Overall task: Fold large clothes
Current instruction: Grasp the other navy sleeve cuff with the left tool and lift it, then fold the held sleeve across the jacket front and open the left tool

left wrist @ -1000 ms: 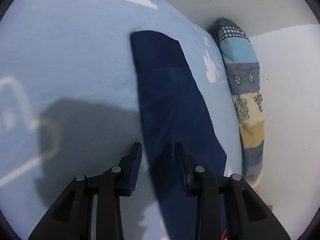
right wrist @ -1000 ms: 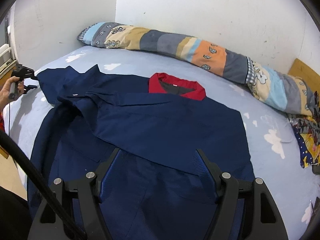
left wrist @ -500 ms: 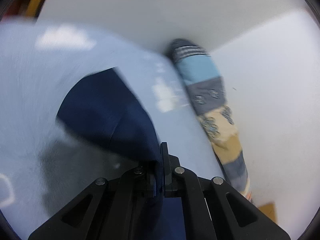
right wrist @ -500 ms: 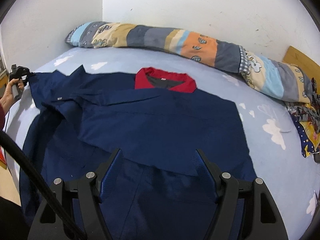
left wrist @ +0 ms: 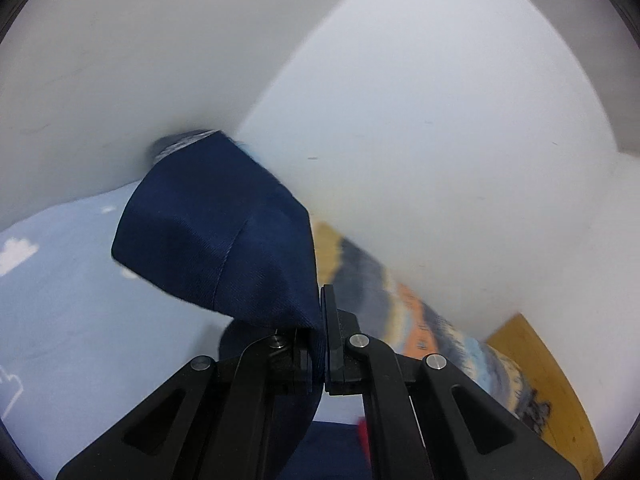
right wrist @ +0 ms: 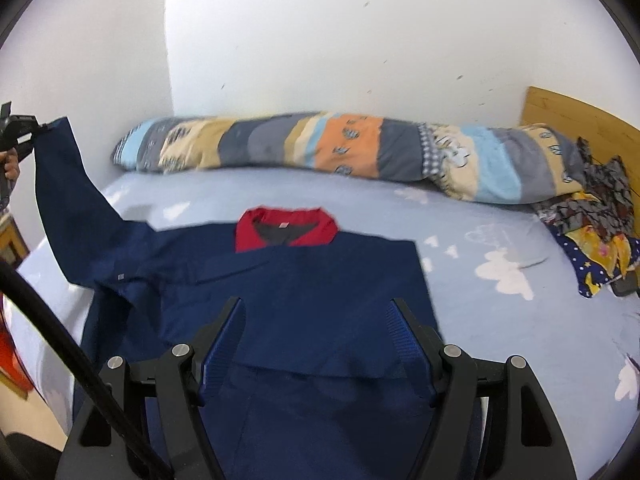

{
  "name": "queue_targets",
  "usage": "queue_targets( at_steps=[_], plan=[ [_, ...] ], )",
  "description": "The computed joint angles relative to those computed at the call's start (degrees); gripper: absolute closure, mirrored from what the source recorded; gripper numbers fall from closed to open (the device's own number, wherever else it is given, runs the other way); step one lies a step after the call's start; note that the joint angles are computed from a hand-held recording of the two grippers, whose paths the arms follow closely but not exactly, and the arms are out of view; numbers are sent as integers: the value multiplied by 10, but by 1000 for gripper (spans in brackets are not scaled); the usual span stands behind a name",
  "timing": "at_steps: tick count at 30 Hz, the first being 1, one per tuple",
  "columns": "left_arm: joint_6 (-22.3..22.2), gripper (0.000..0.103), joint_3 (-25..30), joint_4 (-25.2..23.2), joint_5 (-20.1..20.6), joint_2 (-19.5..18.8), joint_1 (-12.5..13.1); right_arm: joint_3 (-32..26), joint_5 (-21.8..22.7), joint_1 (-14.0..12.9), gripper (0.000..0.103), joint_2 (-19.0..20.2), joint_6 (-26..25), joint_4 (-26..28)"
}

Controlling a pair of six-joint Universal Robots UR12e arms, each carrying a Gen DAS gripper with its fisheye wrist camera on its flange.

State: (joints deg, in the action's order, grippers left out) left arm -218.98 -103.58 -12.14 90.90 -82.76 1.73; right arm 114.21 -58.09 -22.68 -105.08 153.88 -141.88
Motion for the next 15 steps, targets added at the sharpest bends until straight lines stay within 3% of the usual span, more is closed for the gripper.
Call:
queue_targets(
  at_steps=[5, 9, 15],
  plan=[
    [50, 100, 81, -17, 4, -45, -71, -1, 26, -30, 26, -6, 32, -20],
    [92, 100, 152, -43, -11, -103, -140, -3, 44, -55, 26, -9, 64, -38],
    [183, 100, 236, -122, -10, -205, -237, -6, 47, -82, 26, -8, 109, -64]
  ],
)
